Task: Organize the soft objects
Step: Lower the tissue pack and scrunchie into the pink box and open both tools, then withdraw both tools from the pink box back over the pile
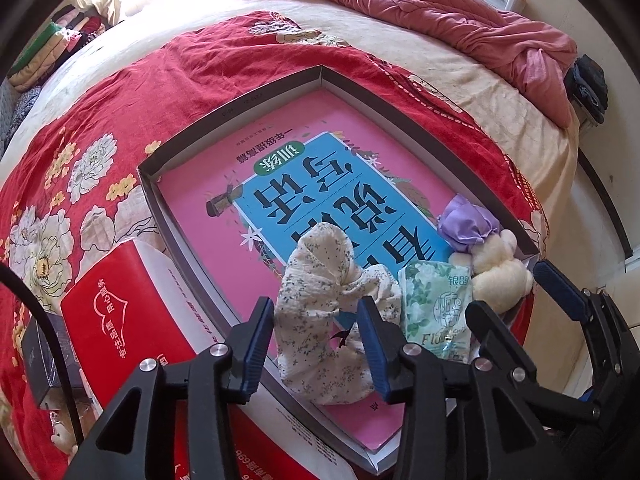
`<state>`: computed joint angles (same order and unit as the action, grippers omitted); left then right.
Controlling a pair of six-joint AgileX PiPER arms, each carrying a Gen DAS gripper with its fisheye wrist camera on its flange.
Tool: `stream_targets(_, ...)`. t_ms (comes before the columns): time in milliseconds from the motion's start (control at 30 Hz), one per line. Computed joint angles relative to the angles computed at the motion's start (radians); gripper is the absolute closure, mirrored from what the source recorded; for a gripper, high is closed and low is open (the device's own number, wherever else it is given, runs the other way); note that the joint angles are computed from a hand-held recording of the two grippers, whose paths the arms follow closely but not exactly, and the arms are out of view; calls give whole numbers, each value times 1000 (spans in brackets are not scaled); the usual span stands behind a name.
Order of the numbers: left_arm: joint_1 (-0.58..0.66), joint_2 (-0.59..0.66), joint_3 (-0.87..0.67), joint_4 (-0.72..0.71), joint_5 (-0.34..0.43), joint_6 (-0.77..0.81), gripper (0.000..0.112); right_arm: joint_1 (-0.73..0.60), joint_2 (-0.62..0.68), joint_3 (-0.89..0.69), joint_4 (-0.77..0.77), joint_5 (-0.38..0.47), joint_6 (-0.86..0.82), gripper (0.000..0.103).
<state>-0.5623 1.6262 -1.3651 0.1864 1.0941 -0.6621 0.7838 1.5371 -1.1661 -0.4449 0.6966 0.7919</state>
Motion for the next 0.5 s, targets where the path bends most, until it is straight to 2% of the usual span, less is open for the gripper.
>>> stream_targets(167, -17, -21, 8, 20, -12, -18, 65, -14, -7, 15, 4, -9, 10, 27)
stream_targets(233, -28, -30, 5, 31, -8, -27, 55, -19, -9, 19, 6, -16, 10, 27)
stream_targets(500, -75, -68, -3, 89, 28, -90, 50, -35, -19, 34, 8, -30, 27, 27)
